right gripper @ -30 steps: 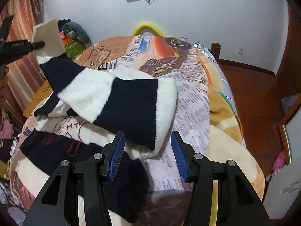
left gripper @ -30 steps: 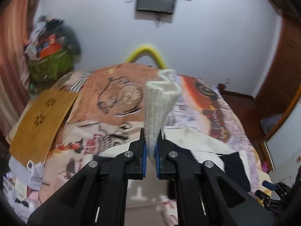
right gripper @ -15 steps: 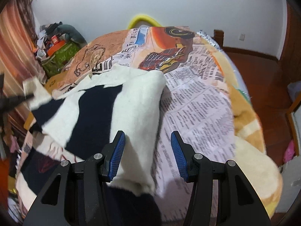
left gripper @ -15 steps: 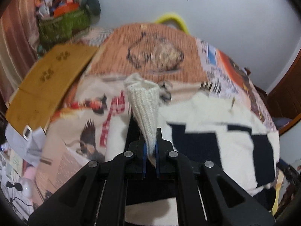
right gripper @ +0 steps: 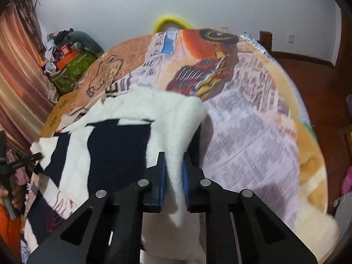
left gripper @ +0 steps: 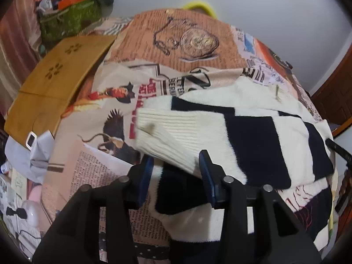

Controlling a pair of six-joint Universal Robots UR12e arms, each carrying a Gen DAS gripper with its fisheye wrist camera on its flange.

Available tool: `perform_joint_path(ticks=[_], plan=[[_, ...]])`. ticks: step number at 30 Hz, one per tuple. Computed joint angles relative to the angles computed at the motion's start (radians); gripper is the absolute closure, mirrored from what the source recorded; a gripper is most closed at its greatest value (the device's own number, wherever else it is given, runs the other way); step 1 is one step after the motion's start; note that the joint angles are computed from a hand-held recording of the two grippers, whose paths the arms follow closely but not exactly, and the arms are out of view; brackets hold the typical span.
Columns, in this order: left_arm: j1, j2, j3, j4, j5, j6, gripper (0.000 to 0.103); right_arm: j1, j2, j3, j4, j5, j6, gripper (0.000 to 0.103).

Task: Fold small clothes
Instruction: 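Lay the sleeve onto the folded body with the left gripper while the right gripper presses the side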

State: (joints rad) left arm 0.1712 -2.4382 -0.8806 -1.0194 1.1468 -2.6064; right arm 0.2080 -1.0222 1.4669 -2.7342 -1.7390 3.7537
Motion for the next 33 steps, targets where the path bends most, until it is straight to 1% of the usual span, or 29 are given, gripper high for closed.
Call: perform_joint_path(ticks=[5,7,8,9,10,11,14,16,18,19,21,23,25,28,31,33], plan=[[-0.006,0.003,-0.007,-0.002,0.044,0.018,0.060,-0.001,0.017,-0.027,0.067,-0.035,-0.019,0.092],[-0.009,-0.002,-0.003,-0.013,0.066,0.008,0.060,0.005,0.023,-0.040,0.089,-0.072,-0.043,0.090],[-0.008,-0.006,0.001,-0.029,0.073,0.003,0.059,0.011,0.023,-0.044,0.100,-0.094,-0.056,0.088],[-0.008,-0.008,0.001,-0.037,0.079,0.000,0.058,0.011,0.021,-0.044,0.102,-0.099,-0.062,0.086],[-0.007,-0.007,-0.003,-0.038,0.082,0.000,0.055,0.014,0.015,-0.038,0.098,-0.103,-0.062,0.085],[-0.005,-0.004,-0.013,-0.032,0.083,0.002,0.052,0.015,0.008,-0.031,0.087,-0.100,-0.060,0.083],[-0.002,0.004,-0.031,-0.037,0.084,0.015,0.048,0.020,-0.012,-0.013,0.069,-0.100,-0.071,0.082],[-0.004,0.009,-0.043,-0.048,0.104,0.030,0.047,0.024,-0.023,0.000,0.052,-0.090,-0.082,0.077],[-0.004,0.021,-0.075,-0.016,0.119,0.029,0.044,0.028,-0.030,0.012,0.040,-0.072,-0.088,0.067],[-0.004,0.028,-0.090,0.004,0.122,0.022,0.042,0.031,-0.035,0.020,0.039,-0.063,-0.097,0.066],[0.000,0.034,-0.096,-0.001,0.116,0.009,0.041,0.036,-0.034,0.024,0.053,-0.057,-0.104,0.065],[0.005,0.037,-0.094,-0.036,0.107,0.006,0.041,0.041,-0.034,0.031,0.093,-0.050,-0.107,0.064],[0.005,0.045,-0.103,-0.044,0.122,0.018,0.041,0.043,-0.040,0.045,0.108,-0.047,-0.098,0.063],[0.007,0.076,-0.156,-0.010,0.169,0.054,0.040,0.043,-0.067,0.090,0.094,-0.026,-0.061,0.061],[0.020,0.104,-0.198,-0.010,0.154,0.071,0.036,0.049,-0.094,0.126,0.090,-0.027,-0.036,0.061],[0.030,0.122,-0.221,-0.021,0.138,0.076,0.035,0.054,-0.114,0.151,0.088,-0.023,-0.021,0.060]])
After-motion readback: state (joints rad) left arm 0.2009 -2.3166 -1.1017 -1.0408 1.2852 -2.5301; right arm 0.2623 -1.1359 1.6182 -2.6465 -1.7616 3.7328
